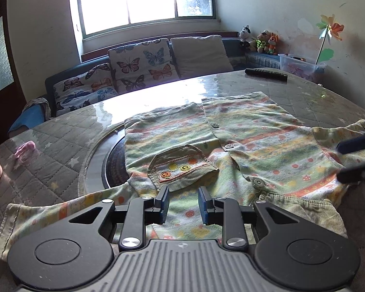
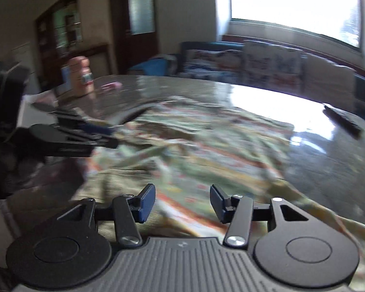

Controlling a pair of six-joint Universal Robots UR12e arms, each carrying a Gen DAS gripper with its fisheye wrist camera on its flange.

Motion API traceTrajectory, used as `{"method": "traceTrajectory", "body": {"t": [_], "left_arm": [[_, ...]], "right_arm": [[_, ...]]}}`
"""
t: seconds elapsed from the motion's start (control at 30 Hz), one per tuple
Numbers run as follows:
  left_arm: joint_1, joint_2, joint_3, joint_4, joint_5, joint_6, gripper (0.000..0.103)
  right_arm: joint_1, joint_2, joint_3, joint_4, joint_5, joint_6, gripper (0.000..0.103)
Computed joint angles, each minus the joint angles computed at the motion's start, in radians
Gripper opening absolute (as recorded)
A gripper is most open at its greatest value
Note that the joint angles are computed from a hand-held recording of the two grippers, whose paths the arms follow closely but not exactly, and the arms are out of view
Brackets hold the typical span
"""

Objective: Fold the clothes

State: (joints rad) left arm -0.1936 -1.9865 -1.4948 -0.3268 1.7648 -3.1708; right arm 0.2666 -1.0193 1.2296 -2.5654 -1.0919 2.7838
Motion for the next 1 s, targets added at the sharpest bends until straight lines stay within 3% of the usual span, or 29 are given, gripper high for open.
{"method": "traceTrajectory", "body": {"t": [0.13, 0.23, 0.33, 0.4, 0.47, 0.77, 1.0], "left_arm": [[0.003, 0.005, -0.01, 0.008, 0.003, -0.014, 0.028], [0.005, 0.005, -0.011, 0.012, -0.001, -0.022, 0.028], [0.006, 0.002, -0.008, 0.013, -0.009, -0.025, 0.028], [0.007, -0.002, -0.004, 0.01, -0.015, -0.029, 0.028], [0.007, -0.007, 0.004, 0.004, -0.019, -0.032, 0.028], [0.009, -0.047, 0.054, -0.02, -0.064, -0.022, 0.028], [0.003, -0.067, 0.072, -0.026, -0.112, 0.024, 0.026]], "right_arm": [[0.027, 0.017, -0.026, 0.054, 0.038, -0.089, 0.042], [0.039, 0.028, -0.04, 0.08, 0.041, -0.106, 0.037], [0.047, 0.033, -0.043, 0.104, 0.027, -0.117, 0.027], [0.05, 0.034, -0.042, 0.111, 0.012, -0.113, 0.012], [0.044, 0.028, -0.031, 0.092, 0.013, -0.085, 0.006], [-0.003, 0.001, 0.003, -0.043, 0.057, 0.125, 0.004], [-0.014, 0.011, -0.008, -0.023, 0.084, 0.178, 0.004]]}}
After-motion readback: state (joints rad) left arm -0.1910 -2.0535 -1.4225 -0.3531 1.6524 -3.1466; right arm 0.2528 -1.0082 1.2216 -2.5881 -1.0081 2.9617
